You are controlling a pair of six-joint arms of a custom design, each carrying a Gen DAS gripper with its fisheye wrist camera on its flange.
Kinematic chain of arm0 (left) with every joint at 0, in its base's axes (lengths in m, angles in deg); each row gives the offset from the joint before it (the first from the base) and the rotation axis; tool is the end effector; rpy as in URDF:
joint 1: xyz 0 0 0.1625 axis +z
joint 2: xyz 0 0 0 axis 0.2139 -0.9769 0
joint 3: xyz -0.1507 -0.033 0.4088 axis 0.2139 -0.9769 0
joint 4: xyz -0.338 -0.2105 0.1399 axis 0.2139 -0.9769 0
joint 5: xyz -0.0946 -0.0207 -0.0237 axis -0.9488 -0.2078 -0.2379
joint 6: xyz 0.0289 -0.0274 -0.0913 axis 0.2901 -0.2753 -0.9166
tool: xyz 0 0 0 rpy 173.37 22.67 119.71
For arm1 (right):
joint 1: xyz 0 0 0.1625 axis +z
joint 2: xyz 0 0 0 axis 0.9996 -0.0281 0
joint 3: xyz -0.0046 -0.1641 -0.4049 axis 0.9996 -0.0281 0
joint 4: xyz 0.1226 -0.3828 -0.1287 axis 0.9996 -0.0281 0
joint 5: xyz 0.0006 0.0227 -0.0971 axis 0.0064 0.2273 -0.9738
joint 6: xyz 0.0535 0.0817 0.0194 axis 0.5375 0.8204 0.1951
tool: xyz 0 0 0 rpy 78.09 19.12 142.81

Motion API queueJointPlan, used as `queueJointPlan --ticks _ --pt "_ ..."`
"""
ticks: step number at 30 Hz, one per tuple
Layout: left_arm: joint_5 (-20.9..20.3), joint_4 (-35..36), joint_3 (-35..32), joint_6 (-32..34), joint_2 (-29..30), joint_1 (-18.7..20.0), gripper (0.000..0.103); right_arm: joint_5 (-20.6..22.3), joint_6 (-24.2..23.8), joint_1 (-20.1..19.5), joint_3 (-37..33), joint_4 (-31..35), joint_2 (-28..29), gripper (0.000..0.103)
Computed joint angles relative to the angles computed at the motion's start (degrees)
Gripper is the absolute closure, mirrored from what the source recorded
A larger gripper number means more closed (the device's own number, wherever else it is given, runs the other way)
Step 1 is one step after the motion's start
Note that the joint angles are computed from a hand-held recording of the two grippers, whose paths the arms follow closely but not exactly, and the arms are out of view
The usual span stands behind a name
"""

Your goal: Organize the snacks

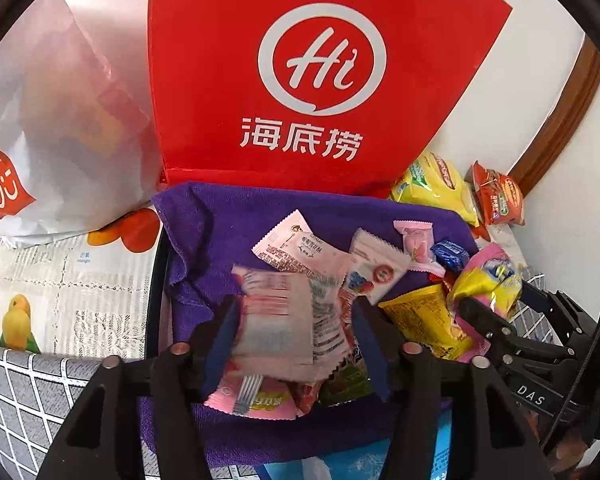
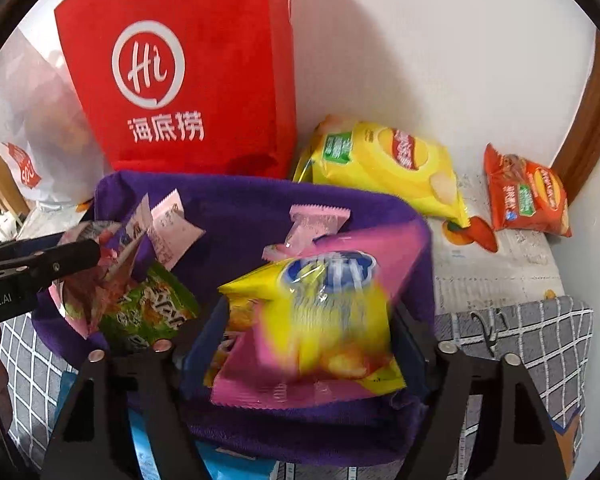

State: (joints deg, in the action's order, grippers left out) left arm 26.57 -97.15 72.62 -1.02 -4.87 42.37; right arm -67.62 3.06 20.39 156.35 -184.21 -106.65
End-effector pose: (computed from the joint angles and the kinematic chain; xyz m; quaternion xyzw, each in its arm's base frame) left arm -0.1246 -0.5308 0.2487 0.0523 0.9123 -0.2953 0.2788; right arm 0.2678 -0.5583 0.0471 0.2487 -0.8835 0.2445 0.3127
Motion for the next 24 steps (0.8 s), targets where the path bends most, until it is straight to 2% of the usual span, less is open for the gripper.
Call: queueJointPlan --ticks 6,11,16,20,24 --pt "-2.0 -1.82 0.54 1.39 -1.43 -0.43 0.028 1.8 1.23 0.27 0.88 -1.33 -1.53 0.02" --pt "-0.64 -2.84 1.16 1.53 -2.36 -1.7 0.02 1.19 -0.5 1.5 1.37 -3.57 -1.7 0.019" --pt "1.05 -1.95 1.28 0.84 -3.09 -2.9 0.02 1.55 0.2 2.29 1.82 -3.51 -2.61 0.019" --pt "2.48 -0.66 1.47 0.17 -4.09 -4.14 0.02 0.2 0.18 3.87 2.41 -4.93 -3.31 0.019" --pt "2.65 -1.62 2.33 0.58 -5.3 -5.56 0.02 0.54 3.01 5.32 4.96 -5.36 -5.59 0.019"
